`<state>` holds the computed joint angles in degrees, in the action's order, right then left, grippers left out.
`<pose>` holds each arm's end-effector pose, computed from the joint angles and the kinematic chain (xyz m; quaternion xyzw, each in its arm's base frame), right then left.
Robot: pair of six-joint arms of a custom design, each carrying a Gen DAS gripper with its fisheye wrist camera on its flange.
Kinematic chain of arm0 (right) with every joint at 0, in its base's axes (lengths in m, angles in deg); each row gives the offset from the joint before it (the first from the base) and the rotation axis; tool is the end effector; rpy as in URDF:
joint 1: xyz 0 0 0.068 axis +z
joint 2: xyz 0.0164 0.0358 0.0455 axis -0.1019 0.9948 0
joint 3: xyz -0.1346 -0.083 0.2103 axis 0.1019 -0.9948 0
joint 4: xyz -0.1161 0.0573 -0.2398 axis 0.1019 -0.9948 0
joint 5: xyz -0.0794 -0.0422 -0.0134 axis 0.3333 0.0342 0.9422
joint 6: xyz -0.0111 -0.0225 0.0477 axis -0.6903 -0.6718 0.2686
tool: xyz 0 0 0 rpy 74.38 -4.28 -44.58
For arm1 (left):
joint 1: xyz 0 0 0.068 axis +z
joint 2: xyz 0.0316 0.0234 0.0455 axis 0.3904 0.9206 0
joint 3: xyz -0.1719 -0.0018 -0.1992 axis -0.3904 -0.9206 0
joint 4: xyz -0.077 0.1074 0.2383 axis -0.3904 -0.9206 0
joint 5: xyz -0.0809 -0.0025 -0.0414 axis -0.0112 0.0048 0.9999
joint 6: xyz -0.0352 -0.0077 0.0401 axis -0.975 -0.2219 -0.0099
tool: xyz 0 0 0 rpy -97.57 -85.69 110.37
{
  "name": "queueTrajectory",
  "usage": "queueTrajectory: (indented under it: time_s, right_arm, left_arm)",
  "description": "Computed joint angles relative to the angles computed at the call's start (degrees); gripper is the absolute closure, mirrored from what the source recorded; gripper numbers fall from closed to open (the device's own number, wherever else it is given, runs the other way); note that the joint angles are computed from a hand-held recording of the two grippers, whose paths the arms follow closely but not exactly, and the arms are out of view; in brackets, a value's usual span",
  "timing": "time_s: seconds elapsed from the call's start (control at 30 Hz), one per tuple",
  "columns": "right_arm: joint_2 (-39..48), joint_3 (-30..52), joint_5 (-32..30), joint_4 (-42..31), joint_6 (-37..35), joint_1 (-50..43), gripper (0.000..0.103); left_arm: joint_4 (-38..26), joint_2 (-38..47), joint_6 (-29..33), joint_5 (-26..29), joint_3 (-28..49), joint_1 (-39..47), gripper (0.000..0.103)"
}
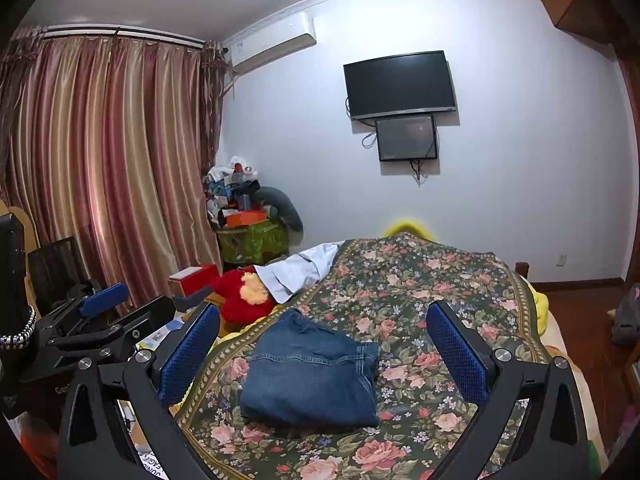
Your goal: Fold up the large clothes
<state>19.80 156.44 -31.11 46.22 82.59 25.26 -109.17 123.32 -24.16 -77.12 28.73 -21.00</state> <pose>0.2641 0.1554 0.4272 -0.1247 0.7922 0.1676 0.5734 0.2174 -0.1770 0.4085 -0.0303 0.8038 -0.0253 0.5935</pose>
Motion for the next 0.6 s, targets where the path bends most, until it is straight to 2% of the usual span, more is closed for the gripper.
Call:
queueTrajectory:
  time_s: [0.6]
  right_arm:
    - [0.6, -0.7, 2.0, 0.5, 1.7, 1.5, 0.0]
  left_arm:
    - [1.0, -1.4, 1.2, 0.7, -1.8, -0.4, 0.009]
